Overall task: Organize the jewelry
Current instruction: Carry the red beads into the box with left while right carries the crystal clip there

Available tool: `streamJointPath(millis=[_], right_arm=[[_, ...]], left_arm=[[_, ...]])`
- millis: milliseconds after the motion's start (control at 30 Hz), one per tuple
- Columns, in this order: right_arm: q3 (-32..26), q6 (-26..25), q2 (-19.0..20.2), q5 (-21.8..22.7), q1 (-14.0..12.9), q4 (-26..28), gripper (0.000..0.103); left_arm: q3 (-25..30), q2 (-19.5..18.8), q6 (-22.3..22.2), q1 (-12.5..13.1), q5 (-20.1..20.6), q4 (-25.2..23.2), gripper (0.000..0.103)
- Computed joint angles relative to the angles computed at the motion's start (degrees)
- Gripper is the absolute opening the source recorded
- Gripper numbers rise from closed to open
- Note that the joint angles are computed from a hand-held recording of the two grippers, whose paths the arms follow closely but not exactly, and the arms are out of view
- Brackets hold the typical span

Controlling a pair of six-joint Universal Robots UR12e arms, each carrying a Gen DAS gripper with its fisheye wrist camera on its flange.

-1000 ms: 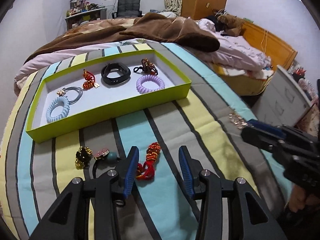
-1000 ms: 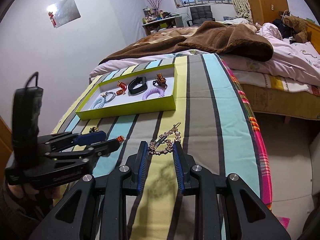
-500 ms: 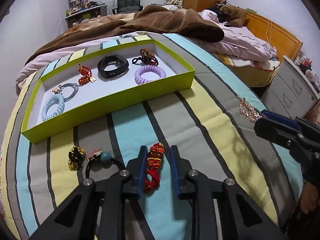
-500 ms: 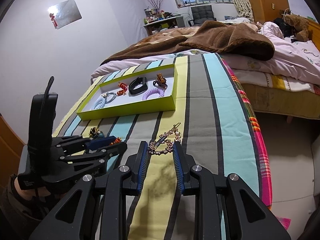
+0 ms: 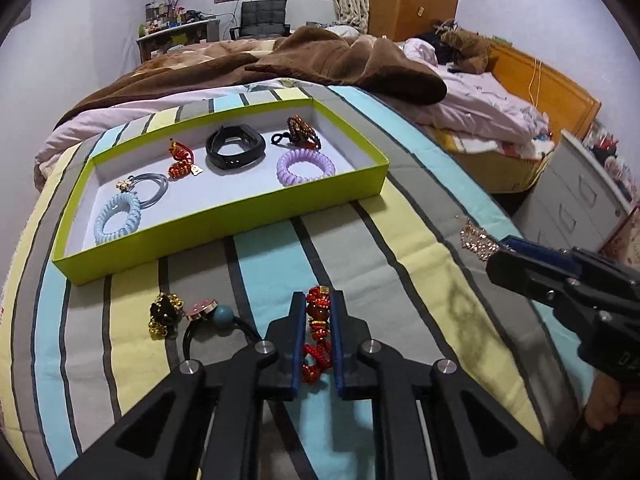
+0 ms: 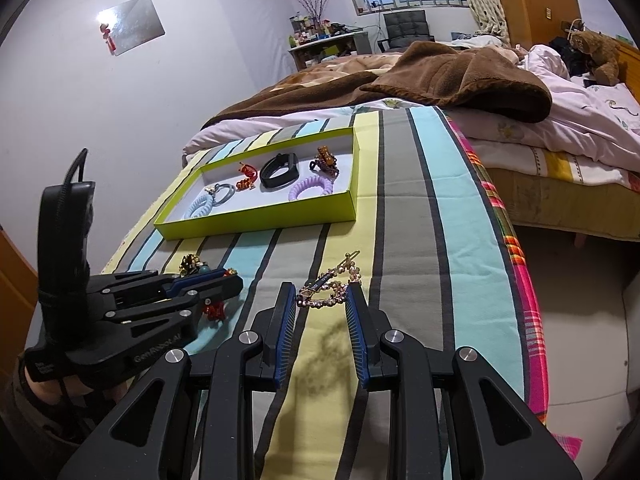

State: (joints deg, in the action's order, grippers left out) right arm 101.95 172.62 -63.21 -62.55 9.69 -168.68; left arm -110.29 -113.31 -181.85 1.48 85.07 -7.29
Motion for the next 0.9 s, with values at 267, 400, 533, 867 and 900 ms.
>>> streamJointPath(millis=[267,400,533,867,900], right_arm=[[0.0,0.1,-0.2,0.1,0.1,-0.7,0.026],[-0.3,0.1,-0.2,0.1,0.3,-0.9,0.026],[-1.0,-0.1,-0.1,0.3,0.6,-1.5,0.026],[-6.0,-1.2,2.2,0.7,2.2,-0.5,0.026],[-7.0,-1.4,2.7,0.4,2.5,0.2,0.026]], left_arm=[[-1.5,1.6,-1.6,1.0,-1.8,3.4,0.012],[-2.1,2.5,-2.5,1.7,-2.6,5.2,0.012],[-2.4,3.2,-2.6,2.4,-1.6,6.3,0.012],[-1.5,3.6,-2.8,4.9,-0.3,6.4,0.012],[-1.2,3.4,-3.0,5.3,-1.0,6.1,0.012]])
